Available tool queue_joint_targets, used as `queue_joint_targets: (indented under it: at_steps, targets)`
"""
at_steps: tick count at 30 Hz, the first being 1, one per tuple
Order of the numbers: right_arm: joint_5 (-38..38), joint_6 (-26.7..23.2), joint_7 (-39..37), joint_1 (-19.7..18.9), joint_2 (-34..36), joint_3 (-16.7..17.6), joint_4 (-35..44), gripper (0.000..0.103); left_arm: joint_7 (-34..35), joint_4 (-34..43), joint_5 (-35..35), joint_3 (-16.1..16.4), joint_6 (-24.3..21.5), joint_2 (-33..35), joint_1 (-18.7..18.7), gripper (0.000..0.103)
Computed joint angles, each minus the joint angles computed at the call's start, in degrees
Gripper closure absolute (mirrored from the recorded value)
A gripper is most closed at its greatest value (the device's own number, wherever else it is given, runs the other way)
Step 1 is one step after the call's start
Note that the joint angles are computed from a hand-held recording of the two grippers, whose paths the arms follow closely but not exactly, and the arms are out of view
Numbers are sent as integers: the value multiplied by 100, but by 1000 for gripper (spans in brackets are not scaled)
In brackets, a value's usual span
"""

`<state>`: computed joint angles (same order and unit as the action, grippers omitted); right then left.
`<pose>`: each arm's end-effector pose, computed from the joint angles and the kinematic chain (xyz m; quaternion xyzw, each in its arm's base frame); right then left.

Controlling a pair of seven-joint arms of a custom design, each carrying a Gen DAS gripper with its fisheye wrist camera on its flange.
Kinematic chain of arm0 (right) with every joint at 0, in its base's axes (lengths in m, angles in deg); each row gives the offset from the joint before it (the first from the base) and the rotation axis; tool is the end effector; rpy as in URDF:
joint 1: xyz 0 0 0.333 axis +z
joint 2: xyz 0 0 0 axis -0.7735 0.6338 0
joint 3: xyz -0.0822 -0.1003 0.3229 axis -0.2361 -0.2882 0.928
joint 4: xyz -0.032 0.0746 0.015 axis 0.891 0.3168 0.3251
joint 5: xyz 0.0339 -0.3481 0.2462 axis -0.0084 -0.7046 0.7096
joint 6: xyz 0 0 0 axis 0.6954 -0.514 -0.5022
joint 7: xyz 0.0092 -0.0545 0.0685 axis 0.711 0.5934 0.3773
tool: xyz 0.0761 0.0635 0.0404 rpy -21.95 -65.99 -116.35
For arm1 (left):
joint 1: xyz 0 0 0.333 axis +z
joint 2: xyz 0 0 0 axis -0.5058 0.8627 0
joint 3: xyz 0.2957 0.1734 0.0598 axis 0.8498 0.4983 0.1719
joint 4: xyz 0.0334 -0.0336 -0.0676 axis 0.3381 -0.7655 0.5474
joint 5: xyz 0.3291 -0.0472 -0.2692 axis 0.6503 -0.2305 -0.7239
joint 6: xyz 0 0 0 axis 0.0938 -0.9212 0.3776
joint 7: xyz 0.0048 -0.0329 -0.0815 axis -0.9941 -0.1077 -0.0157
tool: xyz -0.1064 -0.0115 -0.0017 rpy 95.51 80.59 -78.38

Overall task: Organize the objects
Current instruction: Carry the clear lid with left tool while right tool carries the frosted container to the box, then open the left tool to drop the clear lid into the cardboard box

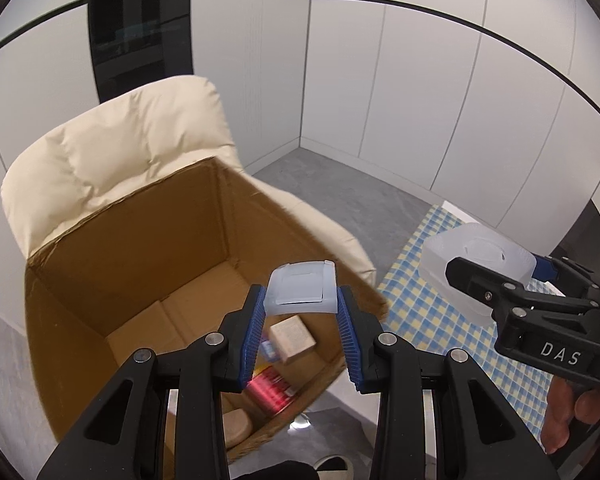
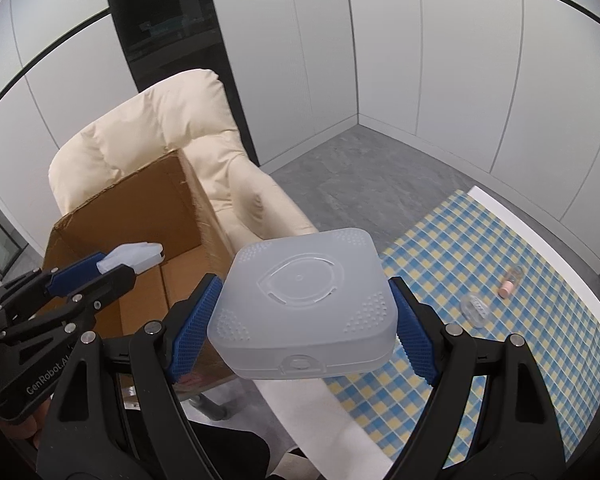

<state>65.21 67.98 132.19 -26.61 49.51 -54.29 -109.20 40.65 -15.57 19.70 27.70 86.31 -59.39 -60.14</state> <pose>0.6957 0.3888 0.5446 -0.7383 0.5676 -0.1555 0.3295 0.6214 -0.4294 0.5329 -0.6843 0.6314 -0.2704 0.2448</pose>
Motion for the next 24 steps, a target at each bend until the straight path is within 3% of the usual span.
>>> queue_joint_targets:
  at_steps: [24]
  targets:
    - [257,-587,-606,498,984,176,1500,18,-314,-1184,-30,-236,-101,-869,593,66]
